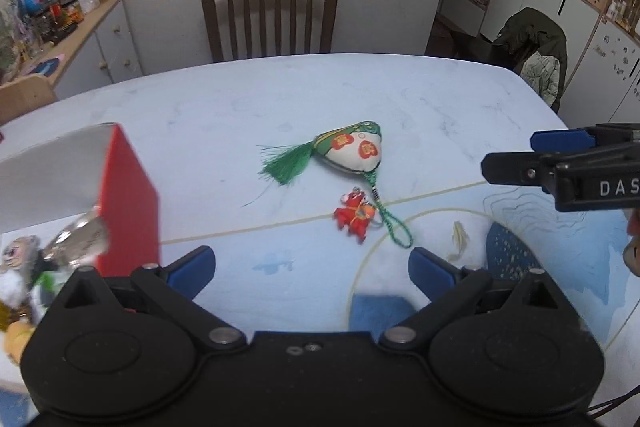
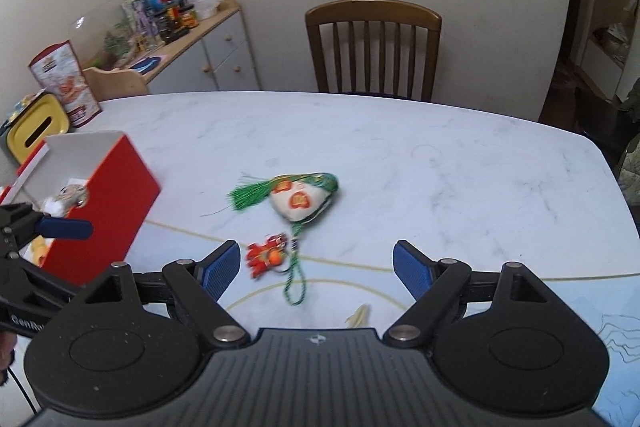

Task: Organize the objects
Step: 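Withdraw both open tools from the box toward the sachet and horse keychain, then close the right tool on the zongzi sachet while the left tool grasps the red horse keychain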

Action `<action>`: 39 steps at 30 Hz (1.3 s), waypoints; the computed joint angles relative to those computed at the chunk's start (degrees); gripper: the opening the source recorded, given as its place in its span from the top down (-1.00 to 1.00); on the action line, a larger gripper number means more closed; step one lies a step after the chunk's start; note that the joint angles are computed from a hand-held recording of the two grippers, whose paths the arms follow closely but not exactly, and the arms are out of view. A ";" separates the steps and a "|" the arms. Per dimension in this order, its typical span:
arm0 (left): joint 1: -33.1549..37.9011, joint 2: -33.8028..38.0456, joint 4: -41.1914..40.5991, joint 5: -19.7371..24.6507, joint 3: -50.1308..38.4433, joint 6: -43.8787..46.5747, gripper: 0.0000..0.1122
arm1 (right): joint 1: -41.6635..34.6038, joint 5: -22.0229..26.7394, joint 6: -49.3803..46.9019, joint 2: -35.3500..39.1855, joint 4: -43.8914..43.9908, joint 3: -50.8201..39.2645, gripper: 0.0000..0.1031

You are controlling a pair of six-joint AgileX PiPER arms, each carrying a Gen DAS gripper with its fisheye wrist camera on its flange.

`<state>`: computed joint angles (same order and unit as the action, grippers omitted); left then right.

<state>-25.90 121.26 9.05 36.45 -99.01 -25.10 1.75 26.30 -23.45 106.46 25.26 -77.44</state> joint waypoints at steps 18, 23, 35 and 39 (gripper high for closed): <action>-0.46 16.71 -2.00 1.50 -18.38 2.96 -0.72 | 1.46 10.23 4.52 22.61 -5.26 -28.57 -0.62; -0.29 20.49 -3.21 3.24 -22.97 4.61 -0.63 | 2.34 14.33 7.07 29.12 -7.74 -38.01 -0.62; 0.33 26.72 -6.38 5.53 -31.24 8.38 -0.45 | 3.44 20.91 11.07 39.62 -10.90 -53.76 -0.62; -0.13 27.48 -5.33 5.43 -32.54 8.88 -0.32 | 3.79 23.03 12.48 42.37 -12.33 -58.29 -0.62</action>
